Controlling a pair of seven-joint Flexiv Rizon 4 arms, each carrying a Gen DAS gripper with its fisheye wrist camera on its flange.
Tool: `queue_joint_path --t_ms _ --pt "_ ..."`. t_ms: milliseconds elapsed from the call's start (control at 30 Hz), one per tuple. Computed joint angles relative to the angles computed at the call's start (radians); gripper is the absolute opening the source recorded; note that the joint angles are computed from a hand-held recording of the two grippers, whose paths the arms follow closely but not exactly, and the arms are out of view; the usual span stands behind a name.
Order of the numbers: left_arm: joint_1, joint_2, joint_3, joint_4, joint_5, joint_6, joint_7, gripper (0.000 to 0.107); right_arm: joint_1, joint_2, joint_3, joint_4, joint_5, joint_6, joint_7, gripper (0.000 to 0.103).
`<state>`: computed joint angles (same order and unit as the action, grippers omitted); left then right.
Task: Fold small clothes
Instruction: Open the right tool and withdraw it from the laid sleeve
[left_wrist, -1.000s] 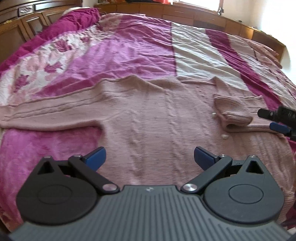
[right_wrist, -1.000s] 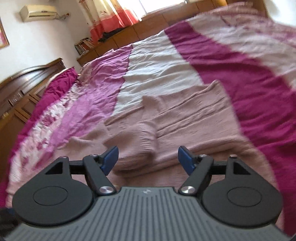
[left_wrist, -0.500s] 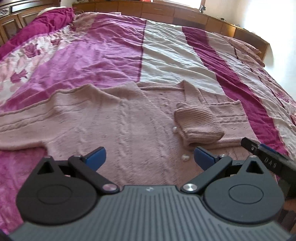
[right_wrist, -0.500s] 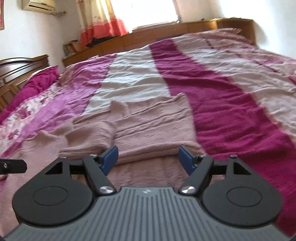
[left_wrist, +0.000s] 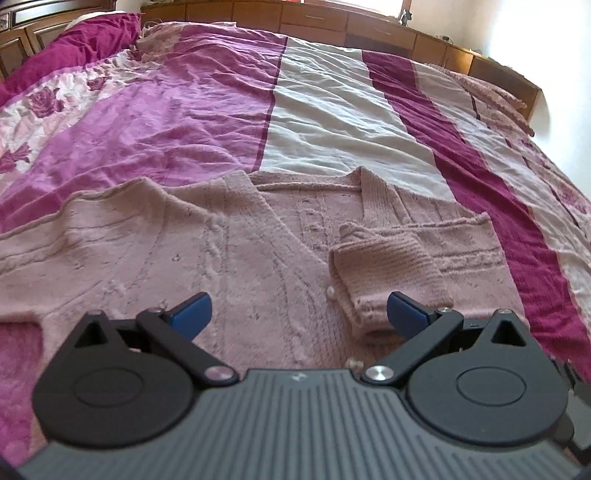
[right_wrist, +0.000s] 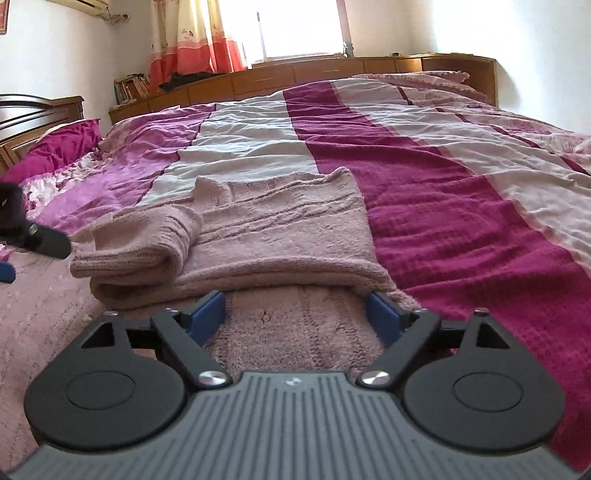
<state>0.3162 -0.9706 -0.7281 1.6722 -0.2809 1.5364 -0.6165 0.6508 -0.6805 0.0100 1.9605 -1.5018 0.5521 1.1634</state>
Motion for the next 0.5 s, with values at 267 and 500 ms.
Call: queue_joint_path --t_ms 267,500 --pt "-0.043 -0.026 0.018 -0.048 -0.035 -0.007 -0.037 0.097 -0.012 -0.005 -0.001 0.004 -0.038 0.010 0.026 0.093" --pt "-0.059 -0.043 0.026 -0.070 -0.030 -0.028 -0.032 0.080 -0.011 -0.009 -0.003 0.000 -0.035 0.009 0.017 0.094"
